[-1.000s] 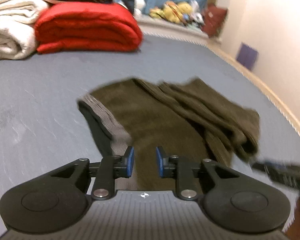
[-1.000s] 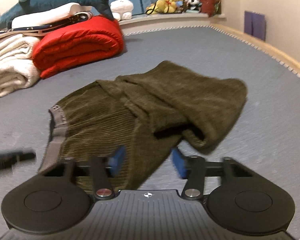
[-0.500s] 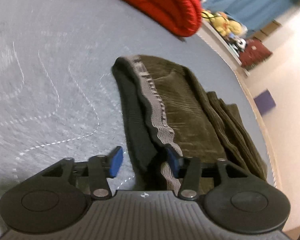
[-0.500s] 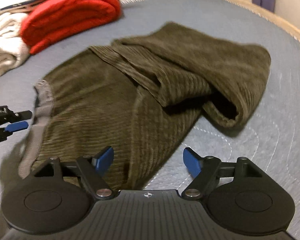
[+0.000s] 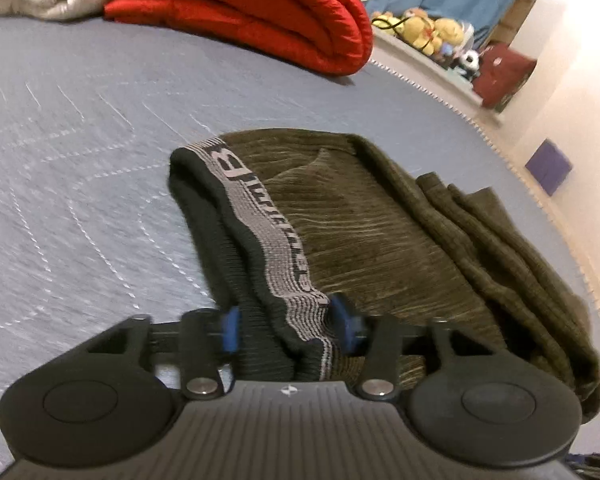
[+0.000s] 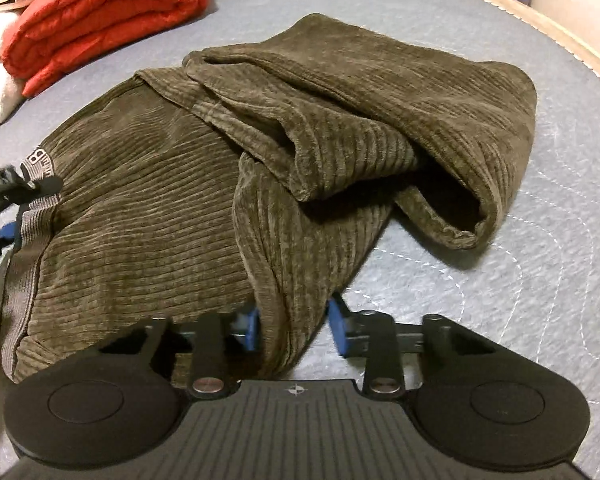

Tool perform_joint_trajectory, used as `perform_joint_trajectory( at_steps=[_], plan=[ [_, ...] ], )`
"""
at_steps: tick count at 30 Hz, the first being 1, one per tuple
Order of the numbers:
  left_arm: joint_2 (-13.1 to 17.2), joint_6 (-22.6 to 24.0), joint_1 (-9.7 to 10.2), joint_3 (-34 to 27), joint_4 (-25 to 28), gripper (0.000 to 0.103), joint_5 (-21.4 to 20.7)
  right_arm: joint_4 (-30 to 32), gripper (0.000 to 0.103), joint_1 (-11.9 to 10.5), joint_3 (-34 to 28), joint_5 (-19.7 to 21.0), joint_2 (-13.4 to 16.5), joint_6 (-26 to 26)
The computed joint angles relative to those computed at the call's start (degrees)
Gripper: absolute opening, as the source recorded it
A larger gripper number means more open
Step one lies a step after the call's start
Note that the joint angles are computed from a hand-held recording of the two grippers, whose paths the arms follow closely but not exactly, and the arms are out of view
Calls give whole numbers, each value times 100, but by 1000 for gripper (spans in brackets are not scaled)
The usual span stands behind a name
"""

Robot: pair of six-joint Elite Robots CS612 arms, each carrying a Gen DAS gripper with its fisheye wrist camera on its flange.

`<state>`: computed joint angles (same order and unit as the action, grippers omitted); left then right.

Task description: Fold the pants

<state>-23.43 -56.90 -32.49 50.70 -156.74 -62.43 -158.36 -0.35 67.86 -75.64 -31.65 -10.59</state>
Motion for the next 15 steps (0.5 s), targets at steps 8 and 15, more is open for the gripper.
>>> perform_joint_trajectory(
  at_steps=[8, 15],
  plan=[
    [-473, 775, -157, 582, -371, 16, 313, -692, 10, -67, 559, 325, -368, -1159],
    [-1237, 456, -358, 1590, 171, 15, 998, -760, 9, -217, 1252, 1076, -873, -2180]
  ],
)
